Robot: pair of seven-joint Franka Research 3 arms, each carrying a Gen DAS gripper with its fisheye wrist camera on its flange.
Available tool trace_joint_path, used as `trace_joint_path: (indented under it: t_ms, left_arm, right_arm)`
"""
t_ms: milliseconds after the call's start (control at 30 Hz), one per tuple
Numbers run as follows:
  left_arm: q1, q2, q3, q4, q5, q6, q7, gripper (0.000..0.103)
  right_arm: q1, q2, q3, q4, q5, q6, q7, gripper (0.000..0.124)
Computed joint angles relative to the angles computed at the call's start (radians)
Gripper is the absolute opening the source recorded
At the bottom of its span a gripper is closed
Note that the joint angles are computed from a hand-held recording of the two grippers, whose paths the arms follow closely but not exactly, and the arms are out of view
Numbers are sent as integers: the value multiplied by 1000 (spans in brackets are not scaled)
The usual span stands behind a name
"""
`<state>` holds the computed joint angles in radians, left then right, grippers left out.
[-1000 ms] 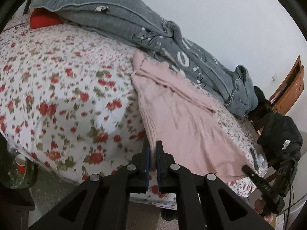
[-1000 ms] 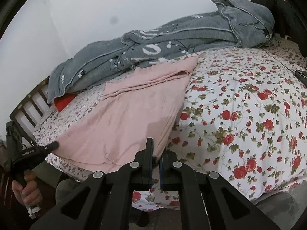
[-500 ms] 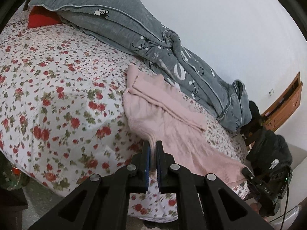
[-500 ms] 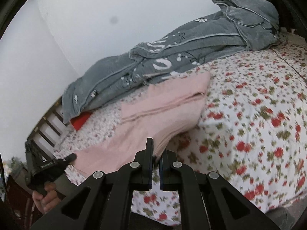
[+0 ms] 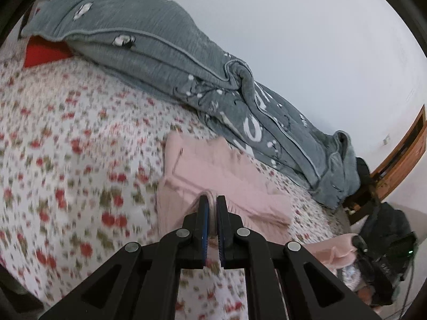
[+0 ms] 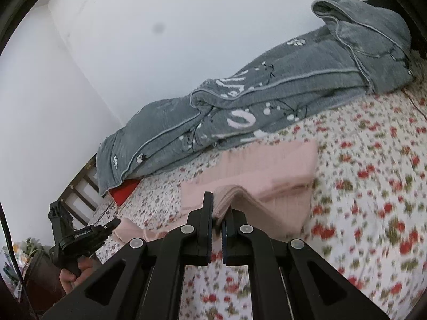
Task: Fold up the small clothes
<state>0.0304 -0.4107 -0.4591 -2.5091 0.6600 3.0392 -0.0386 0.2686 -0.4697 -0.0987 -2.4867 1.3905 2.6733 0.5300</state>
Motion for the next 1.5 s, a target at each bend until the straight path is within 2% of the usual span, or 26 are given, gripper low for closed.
trace_joint_path:
  t_ms: [33,167,400,500,767,833,900,967,1000,1033,1067,1167,1233,1333,1400,1500]
  left_arm:
    - [33,21,-26,34,24,-24,-5,7]
    - [96,112,-56,132,142,-50,-65,7]
    - [126,307,-38,308,364,-100,-200,7]
    - [103,402,2,386,392,-110,-190,7]
    - [14,652,98,607,339,-176,-46,7]
    - [-1,707,117,659,293,-190,-7,8]
    - [-19,745,149,698,273,-196,-1,8]
    - [-20,762,158,716,207,-214,43,14]
    - [-24,765,165,716,190,-206,59,22]
    - [-36,763,183,711,196,-191,61,28]
    - [-56,759,206,705,214,-186,51,31]
    - [-99,755,256,686,236,-162,57,37]
    - [-93,774,248,681,184,-121,136,38]
    - [-98,807,228,709,106,-159,277,42]
    - [-157,821,278,730,145,-185,279,42]
    - [-272,837,393,751,262,-191,193,42]
  right_arm:
    - [2,19,-1,19,5,1,-6,5]
    - [2,114,3,107,37,5,-43,5]
    - [-43,307,27,279,65,-22,-41,5]
    - [-71,413,43,379,37,-67,-1,5]
    - [-135,682,124,632,-103,-46,141,5]
    - [-142,760,134,703,-190,-31,226,6]
    - [-147,825,140,765,-268,-23,306,12]
    - [-148,871,143,809,-337,-4,371,13]
    - [-158,883,152,821,-352,-4,375,14]
    - [-173,890,165,826,-360,-10,358,15]
    - [-183,889,179,819,-371,0,337,17]
    - [-194,881,214,779,-401,85,276,32]
    - [-190,891,214,774,-454,102,292,34]
    - [-186,927,205,793,-539,92,365,34]
    - [-181,955,198,809,-595,93,413,34]
    - [-210,981,226,829,-611,81,424,34]
